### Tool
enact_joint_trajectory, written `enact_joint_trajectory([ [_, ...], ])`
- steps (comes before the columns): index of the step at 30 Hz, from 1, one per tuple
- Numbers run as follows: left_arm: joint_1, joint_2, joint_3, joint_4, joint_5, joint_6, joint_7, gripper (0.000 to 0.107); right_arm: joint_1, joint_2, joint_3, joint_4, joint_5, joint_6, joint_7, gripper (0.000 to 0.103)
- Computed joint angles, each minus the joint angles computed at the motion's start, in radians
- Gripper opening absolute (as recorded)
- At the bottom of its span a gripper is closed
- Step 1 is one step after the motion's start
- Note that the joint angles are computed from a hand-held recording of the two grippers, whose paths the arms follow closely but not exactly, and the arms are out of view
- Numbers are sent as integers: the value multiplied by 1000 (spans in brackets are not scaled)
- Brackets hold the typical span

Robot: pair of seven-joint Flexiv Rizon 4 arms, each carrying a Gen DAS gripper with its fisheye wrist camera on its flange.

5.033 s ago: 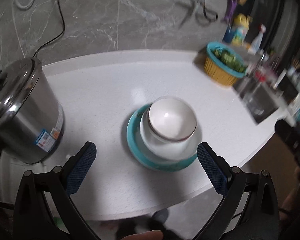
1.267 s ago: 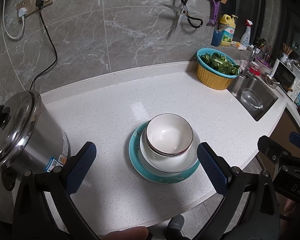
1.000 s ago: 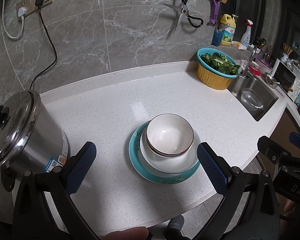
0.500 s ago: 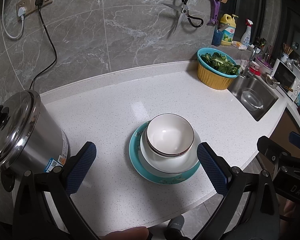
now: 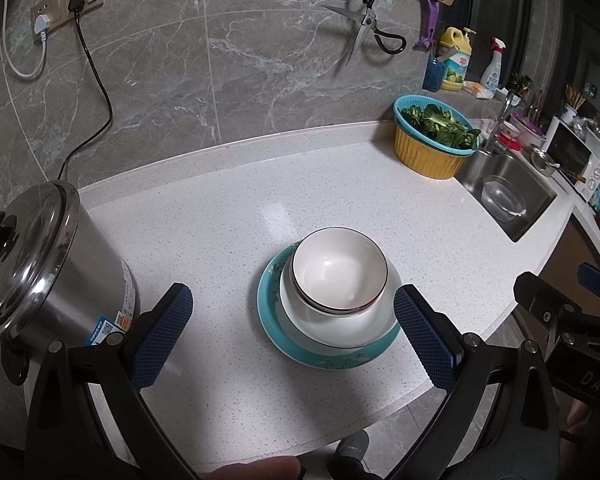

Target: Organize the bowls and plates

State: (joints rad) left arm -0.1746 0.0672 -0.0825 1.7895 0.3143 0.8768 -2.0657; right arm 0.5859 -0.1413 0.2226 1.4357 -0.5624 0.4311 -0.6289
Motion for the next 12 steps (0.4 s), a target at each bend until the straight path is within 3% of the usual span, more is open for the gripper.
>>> enact_joint_trajectory([
  [12, 1, -4, 1, -2, 7, 4, -10, 102, -2, -11, -5, -7, 8, 6, -15, 103],
])
